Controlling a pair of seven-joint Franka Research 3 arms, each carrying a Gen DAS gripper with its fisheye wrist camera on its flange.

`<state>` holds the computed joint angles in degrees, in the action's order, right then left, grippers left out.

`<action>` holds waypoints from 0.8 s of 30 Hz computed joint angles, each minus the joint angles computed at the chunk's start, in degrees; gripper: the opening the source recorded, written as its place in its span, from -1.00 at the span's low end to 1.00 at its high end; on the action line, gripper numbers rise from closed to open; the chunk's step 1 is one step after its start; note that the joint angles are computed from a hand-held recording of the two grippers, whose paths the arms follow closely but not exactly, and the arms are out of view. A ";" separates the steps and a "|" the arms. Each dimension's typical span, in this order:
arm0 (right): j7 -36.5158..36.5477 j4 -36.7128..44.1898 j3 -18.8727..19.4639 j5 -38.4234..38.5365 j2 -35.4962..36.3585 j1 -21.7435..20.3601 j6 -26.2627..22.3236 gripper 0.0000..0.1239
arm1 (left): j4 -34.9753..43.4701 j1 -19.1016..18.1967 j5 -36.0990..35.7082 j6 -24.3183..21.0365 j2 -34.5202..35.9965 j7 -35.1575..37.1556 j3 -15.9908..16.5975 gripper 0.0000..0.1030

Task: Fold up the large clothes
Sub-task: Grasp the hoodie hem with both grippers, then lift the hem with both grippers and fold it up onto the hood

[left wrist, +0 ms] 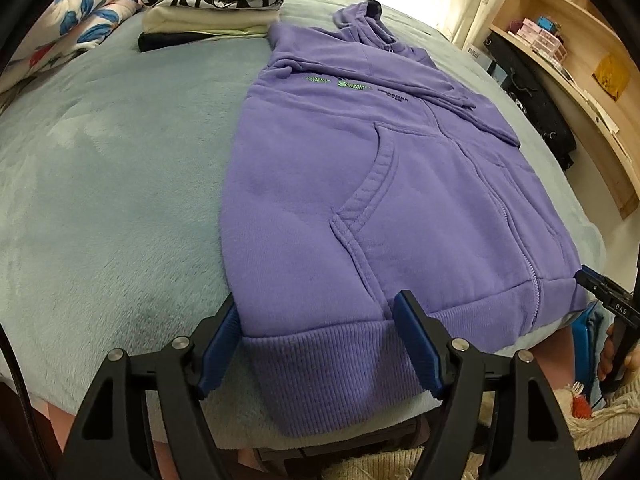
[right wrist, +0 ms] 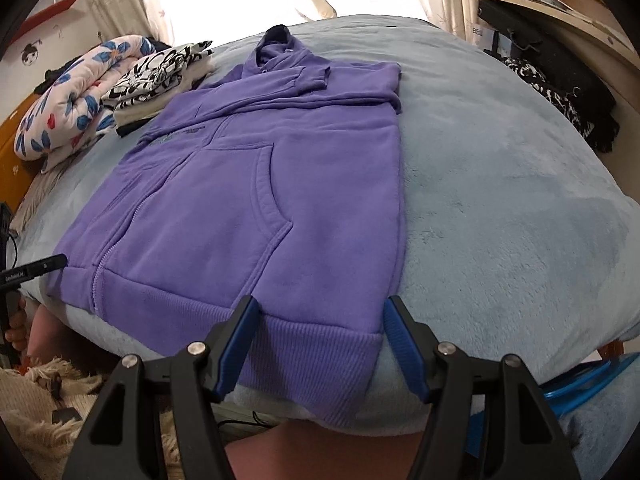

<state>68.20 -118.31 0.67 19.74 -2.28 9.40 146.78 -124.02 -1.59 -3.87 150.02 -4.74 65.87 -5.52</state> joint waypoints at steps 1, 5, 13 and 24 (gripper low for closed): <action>-0.73 -0.21 -0.11 0.71 -0.08 -0.01 -0.12 0.05 | 0.10 -0.03 -0.05 0.00 0.19 -0.06 -0.05 0.44; -3.20 -0.43 -0.64 3.46 -0.06 -0.39 -2.79 0.05 | -0.67 -0.25 -3.66 1.39 0.31 2.47 0.34 0.49; -6.85 -1.20 -0.65 7.69 -0.18 -0.43 -4.41 0.05 | -2.48 -0.66 -9.59 5.43 0.55 6.52 0.39 0.51; -7.50 0.33 -1.02 15.79 -0.20 -1.33 -7.92 -0.79 | -2.07 -1.91 -12.05 8.95 0.23 5.75 -0.03 -0.62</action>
<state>60.69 -117.98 -0.36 35.53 -2.48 8.07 138.86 -126.09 -3.49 -15.92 158.97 -4.51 71.62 -5.55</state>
